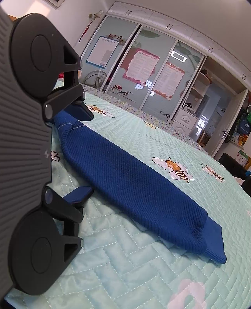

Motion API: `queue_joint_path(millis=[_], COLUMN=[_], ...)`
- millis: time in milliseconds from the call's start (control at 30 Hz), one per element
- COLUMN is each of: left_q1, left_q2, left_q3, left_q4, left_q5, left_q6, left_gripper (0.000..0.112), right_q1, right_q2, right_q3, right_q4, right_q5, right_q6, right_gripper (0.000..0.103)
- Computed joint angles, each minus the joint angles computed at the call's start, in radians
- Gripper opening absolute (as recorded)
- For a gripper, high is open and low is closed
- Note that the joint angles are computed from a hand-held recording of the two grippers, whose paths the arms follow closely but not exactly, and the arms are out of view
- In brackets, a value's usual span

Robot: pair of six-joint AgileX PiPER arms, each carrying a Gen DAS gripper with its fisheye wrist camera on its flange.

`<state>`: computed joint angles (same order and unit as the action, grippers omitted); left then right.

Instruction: Fold clothes

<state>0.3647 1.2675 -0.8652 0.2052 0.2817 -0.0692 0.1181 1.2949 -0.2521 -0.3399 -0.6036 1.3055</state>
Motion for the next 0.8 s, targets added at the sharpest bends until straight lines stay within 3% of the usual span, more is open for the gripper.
queue_joint_path(millis=[133, 200, 233, 300, 367, 400, 467, 600, 667, 733, 800], left_q1=[0.003, -0.023, -0.034, -0.042, -0.041, -0.038, -0.002, 0.150, 0.238, 0.359, 0.426], left_q2=[0.128, 0.195, 0.236, 0.327, 0.395, 0.402, 0.360, 0.106, -0.040, -0.150, -0.215], left_q3=[-0.285, -0.413, -0.485, -0.643, -0.716, -0.694, -0.560, -0.160, -0.007, 0.100, 0.172], left_q4=[0.127, 0.257, 0.277, 0.215, 0.176, 0.161, 0.073, -0.298, -0.498, -0.684, -0.739], left_q5=[0.022, 0.030, 0.068, 0.180, 0.299, 0.320, 0.292, 0.183, 0.216, 0.302, 0.372], left_q6=[-0.091, -0.177, -0.199, -0.158, -0.139, -0.128, -0.049, 0.290, 0.458, 0.651, 0.731], left_gripper=[0.008, 0.009, 0.009, 0.018, 0.041, 0.043, 0.043, 0.045, 0.056, 0.059, 0.060], right_q1=[-0.005, -0.008, -0.008, -0.008, -0.005, -0.011, -0.020, -0.034, -0.035, -0.021, -0.007], right_q2=[0.018, 0.022, 0.022, 0.025, 0.029, 0.031, 0.034, 0.039, 0.038, 0.034, 0.031], right_q3=[-0.029, -0.035, -0.035, -0.040, -0.044, -0.041, -0.037, -0.024, -0.019, -0.017, -0.016], right_q4=[-0.010, -0.016, -0.017, -0.019, -0.014, -0.020, -0.034, -0.051, -0.048, -0.022, 0.006], right_q5=[0.015, 0.019, 0.021, 0.025, 0.025, 0.019, 0.007, -0.017, -0.020, -0.012, -0.006], right_q6=[0.006, 0.009, 0.010, 0.013, 0.016, 0.021, 0.032, 0.039, 0.033, 0.010, -0.016], right_gripper=[0.075, 0.075, 0.076, 0.076, 0.076, 0.076, 0.076, 0.076, 0.076, 0.076, 0.076])
